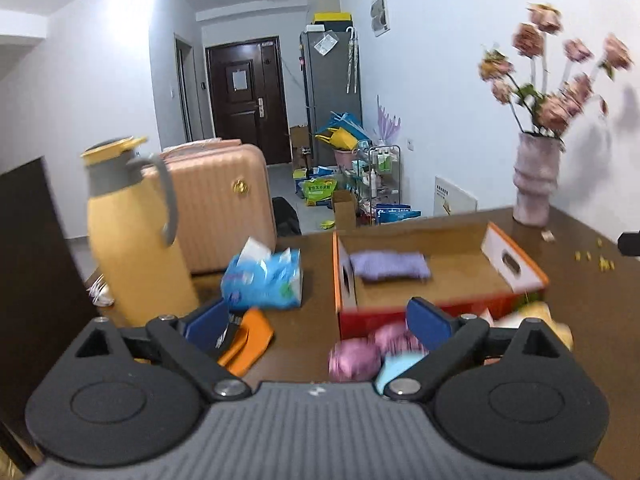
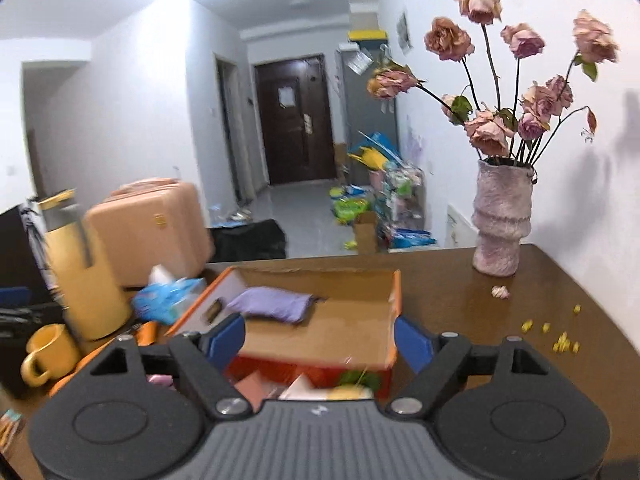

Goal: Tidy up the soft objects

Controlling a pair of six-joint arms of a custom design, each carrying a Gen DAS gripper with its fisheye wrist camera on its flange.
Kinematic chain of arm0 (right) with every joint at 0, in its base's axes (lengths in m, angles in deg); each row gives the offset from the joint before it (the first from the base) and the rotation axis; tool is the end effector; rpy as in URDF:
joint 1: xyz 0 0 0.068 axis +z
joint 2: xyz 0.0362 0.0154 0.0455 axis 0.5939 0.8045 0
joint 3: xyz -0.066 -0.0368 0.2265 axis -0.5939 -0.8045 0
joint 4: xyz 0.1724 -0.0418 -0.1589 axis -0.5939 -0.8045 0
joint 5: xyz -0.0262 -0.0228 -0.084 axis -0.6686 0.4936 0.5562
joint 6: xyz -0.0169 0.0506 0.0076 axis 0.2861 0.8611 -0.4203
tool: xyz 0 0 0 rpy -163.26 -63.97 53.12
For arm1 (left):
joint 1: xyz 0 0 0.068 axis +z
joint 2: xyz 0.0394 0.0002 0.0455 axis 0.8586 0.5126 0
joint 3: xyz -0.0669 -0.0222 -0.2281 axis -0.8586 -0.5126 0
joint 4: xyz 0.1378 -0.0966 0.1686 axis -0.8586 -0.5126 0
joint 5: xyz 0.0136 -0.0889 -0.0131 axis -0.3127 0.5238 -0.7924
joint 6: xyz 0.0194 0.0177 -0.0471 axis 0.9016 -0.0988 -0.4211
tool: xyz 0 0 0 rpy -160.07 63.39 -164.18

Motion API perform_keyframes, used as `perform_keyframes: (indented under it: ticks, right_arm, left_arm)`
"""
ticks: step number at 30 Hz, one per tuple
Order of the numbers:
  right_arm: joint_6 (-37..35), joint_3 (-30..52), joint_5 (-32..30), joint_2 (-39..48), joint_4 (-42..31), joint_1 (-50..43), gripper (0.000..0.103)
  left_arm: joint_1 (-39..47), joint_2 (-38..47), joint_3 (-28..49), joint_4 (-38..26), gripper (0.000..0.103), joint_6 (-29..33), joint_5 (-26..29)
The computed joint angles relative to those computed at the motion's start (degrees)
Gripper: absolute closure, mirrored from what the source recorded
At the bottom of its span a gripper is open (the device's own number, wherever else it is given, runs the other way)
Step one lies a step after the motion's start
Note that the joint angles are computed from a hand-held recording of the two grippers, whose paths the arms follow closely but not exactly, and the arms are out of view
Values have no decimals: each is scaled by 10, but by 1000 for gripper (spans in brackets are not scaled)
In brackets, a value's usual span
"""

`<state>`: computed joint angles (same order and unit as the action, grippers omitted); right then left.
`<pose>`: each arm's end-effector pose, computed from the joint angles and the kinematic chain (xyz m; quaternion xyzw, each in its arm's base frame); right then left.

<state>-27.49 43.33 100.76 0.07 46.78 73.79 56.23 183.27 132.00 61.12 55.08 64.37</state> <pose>0.2533 0.1639 0.2804 0.1321 0.8317 -0.0004 0.5392 0.3702 -0.0300 0.2758 0.2209 0.8201 -0.0739 0.5227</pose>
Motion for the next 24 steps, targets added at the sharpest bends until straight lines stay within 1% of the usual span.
perform_keyframes:
  ticks: [1, 3, 4, 5, 6, 7, 8, 9, 10, 11, 12, 13, 14, 15, 17, 18, 21, 24]
  right_arm:
    - [10, -28, 30, -11, 14, 37, 20]
    - [44, -80, 111, -29, 22, 124, 17]
    - [67, -94, 148, -27, 17, 165, 15]
    - [96, -103, 183, -20, 5, 206, 14]
    - [141, -103, 222, -1, -19, 251, 13]
    - [187, -93, 248, 21, -54, 286, 13]
    - [245, -73, 271, 51, -106, 321, 13]
    - [325, -45, 295, 89, -175, 355, 12]
    - [433, 1, 311, 141, -273, 386, 11]
    - [518, 44, 315, 189, -355, 411, 11]
    - [586, 81, 314, 232, -417, 432, 11]
    - [631, 110, 309, 266, -457, 450, 11]
    - [661, 129, 306, 290, -477, 463, 11]
    - [682, 137, 302, 304, -478, 474, 11]
    - [659, 123, 291, 301, -428, 484, 11]
    - [657, 129, 285, 309, -424, 486, 11]
    - [673, 155, 280, 334, -452, 484, 11]
    - [675, 139, 278, 331, -427, 475, 11]
  left_arm:
    - [12, -40, -63, 25, 5, 4, 14]
    - [44, -121, -183, 68, 4, 12, 68]
    - [63, -156, -229, 80, 2, 16, 96]
    - [87, -193, -281, 97, 0, 19, 136]
    - [113, -228, -327, 108, 0, 29, 179]
    - [141, -261, -368, 104, 0, 52, 223]
    - [168, -293, -405, 97, 0, 79, 261]
    - [194, -330, -449, 100, 0, 93, 291]
    - [217, -360, -483, 100, 0, 99, 311]
    - [236, -386, -509, 93, 0, 109, 324]
    - [250, -404, -527, 80, 0, 124, 333]
    - [259, -420, -542, 60, 0, 146, 332]
    - [262, -432, -552, 49, 0, 166, 325]
    - [264, -440, -560, 44, 0, 178, 321]
    - [255, -442, -562, 49, 0, 172, 304]
    - [257, -434, -557, 50, 0, 170, 303]
    - [257, -405, -549, 66, 0, 159, 307]
    - [245, -370, -545, 89, 0, 156, 288]
